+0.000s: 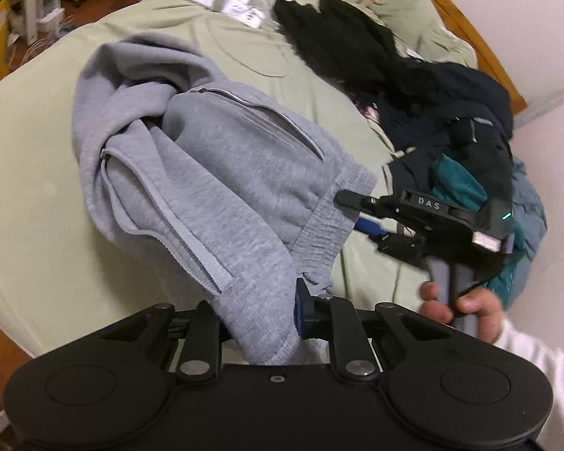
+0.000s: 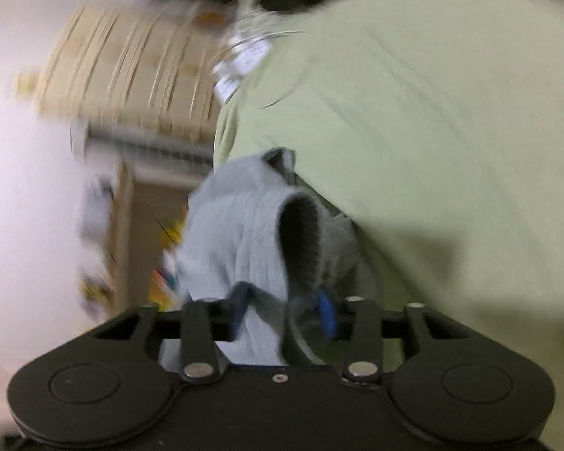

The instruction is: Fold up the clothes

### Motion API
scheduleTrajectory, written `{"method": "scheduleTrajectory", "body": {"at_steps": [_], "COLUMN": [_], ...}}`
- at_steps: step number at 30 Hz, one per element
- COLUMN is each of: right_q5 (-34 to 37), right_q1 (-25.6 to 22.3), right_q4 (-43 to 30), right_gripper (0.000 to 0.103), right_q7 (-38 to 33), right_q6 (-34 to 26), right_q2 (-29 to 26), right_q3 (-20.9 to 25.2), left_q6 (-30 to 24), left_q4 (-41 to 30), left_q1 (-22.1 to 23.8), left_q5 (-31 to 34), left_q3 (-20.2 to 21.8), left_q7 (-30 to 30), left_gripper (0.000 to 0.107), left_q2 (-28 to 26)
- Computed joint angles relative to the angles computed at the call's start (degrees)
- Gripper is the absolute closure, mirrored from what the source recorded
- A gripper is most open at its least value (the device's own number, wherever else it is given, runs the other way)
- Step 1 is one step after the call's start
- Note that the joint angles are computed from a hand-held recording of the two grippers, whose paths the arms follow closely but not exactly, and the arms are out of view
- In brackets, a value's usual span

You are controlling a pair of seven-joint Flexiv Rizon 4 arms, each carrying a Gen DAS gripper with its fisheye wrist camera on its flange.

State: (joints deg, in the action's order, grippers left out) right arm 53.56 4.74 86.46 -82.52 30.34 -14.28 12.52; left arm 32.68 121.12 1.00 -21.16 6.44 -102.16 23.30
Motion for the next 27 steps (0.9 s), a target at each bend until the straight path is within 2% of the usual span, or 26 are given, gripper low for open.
{"method": "scheduleTrajectory", "body": {"at_steps": [3, 7, 8, 10, 11, 14, 18, 23, 27], "right_q5": [-0.6, -4.5, -4.8, -6.9, -8.0, -11.1, -13.9, -16.1, -16.1], "right_q1": [2.1, 3.8, 3.7, 4.3, 4.5, 4.9, 4.7, 4.5, 2.6], "right_q4": [0.0, -2.0, -2.4, -3.4, -3.9, -4.8, -4.9, -4.6, -3.5], "right_gripper": [0.047, 0.047, 0.050, 0.081, 0.087, 0.092, 0.094, 0.095, 0.095], "right_q7": [0.3, -1.6, -2.4, -3.7, -3.3, -2.3, -2.4, -2.9, -3.0], "right_q6": [4.2, 3.8, 3.4, 3.4, 3.0, 2.4, 2.5, 2.3, 1.4], "right_q2": [-2.4, -4.4, -4.6, -4.9, -5.0, -4.9, -2.0, 1.4, 4.3], "right_q3": [0.6, 1.9, 2.3, 2.5, 2.4, 2.1, 1.7, 0.5, -1.4], "left_q6": [-1.4, -1.1, -0.7, -0.2, 0.2, -0.2, -5.1, -4.9, -3.7], "left_q4": [-1.4, -1.2, -1.0, -0.7, -0.5, -0.3, -3.0, -5.1, -6.6], "left_q1": [0.3, 0.4, 0.4, 0.7, 0.9, 1.2, 1.6, 0.0, -1.9], "left_q5": [0.7, -1.3, -2.2, -4.2, -5.0, -7.3, -8.8, -12.2, -11.5], "left_q3": [-0.4, 0.5, 1.0, 1.6, 1.7, 2.1, 2.1, 0.5, -2.1], "left_q7": [-0.1, 1.0, 1.8, 2.8, 3.0, 4.0, 7.2, 13.5, 12.8], "left_gripper": [0.088, 0.088, 0.088, 0.088, 0.088, 0.088, 0.088, 0.088, 0.088], "left_q2": [-1.9, -3.4, -4.0, -5.0, -5.2, -6.1, -8.2, -9.5, -9.8]}}
